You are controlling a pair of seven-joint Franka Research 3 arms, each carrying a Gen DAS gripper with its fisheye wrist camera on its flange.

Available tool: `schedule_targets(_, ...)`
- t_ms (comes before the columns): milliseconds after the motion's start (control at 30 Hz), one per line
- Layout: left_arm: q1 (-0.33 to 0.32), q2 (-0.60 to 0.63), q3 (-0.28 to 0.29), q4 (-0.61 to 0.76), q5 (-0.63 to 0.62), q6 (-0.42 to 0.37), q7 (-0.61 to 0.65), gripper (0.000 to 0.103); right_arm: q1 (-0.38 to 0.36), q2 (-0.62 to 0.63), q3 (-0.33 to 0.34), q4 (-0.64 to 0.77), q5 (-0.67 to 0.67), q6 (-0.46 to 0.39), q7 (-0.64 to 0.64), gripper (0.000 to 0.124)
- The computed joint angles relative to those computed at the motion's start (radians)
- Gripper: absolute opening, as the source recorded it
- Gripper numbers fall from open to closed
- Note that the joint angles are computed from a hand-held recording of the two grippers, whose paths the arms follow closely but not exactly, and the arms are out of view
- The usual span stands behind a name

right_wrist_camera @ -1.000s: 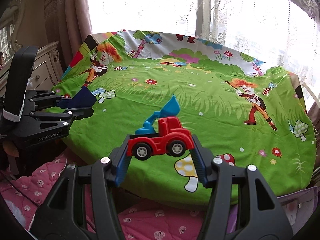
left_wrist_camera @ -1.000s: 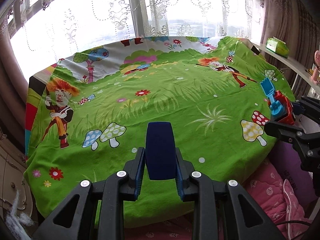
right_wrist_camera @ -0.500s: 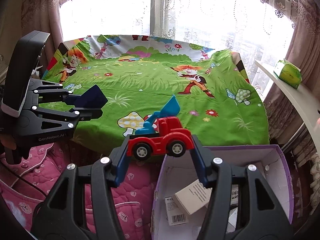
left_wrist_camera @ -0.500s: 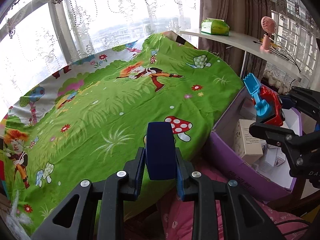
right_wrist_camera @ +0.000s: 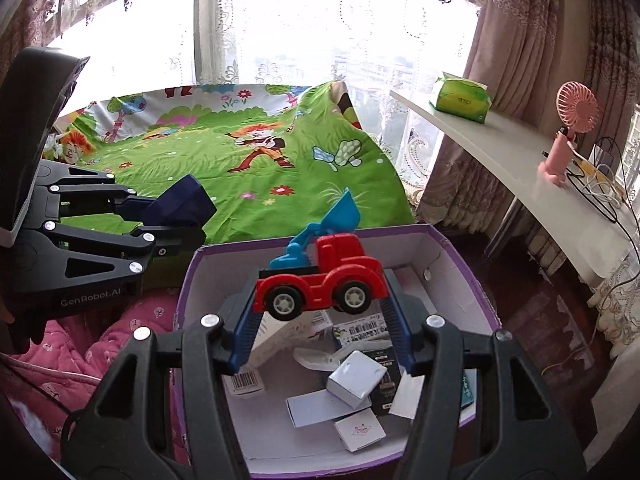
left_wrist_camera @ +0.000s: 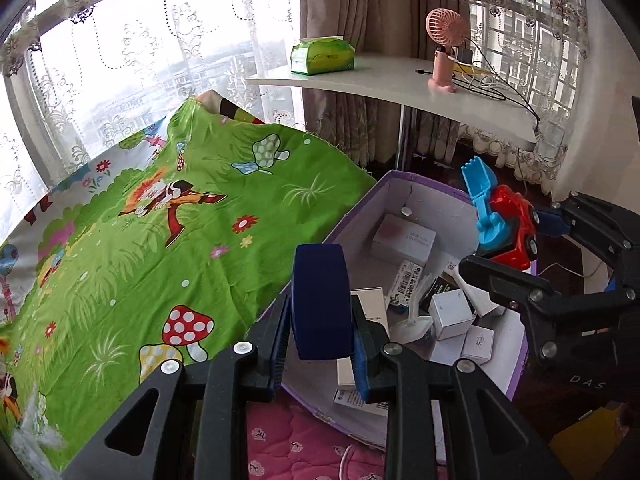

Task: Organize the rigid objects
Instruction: 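Carry the red truck and blue block over the cardboard box, then open both grippers to release the truck and block into the box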

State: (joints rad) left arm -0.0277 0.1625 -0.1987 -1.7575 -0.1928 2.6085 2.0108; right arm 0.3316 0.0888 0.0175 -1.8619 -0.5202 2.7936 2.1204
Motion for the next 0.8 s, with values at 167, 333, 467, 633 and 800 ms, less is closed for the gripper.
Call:
schedule_targets(167, -0.028, 0.003, -0.012, -0.019, 0.038, 0.010, -0.019, 0.028, -0.023, -0.025, -0.014, -0.041, -0.038, -0.022, 0.084, 0.060)
schedule_targets(333, -0.034, 0.008, -0.018, -0.023, 0.033, -0.004, -0.019, 0.028, -0.044, -0.033, -0.006, -0.063, -0.048, -0.024, 0.118, 0.060)
schedule_targets(467, -0.020, 0.006, -0.025, -0.018, -0.030, -0.025, 0.015, 0.047, -0.046, -0.025, -0.002, -0.050, -0.066, -0.046, 0.130, 0.061)
schedule_targets(633, -0.005, -0.020, -0.031, -0.052, -0.124, 0.024, 0.072, 0.094, -0.042, -0.023, -0.004, -0.039, -0.095, -0.071, 0.151, 0.088)
schedule_targets(800, -0.092, -0.031, 0.059, -0.070, 0.344, 0.082, -0.274, 0.096, -0.047, -0.029, 0.001, -0.047, -0.070, -0.100, 0.127, 0.091)
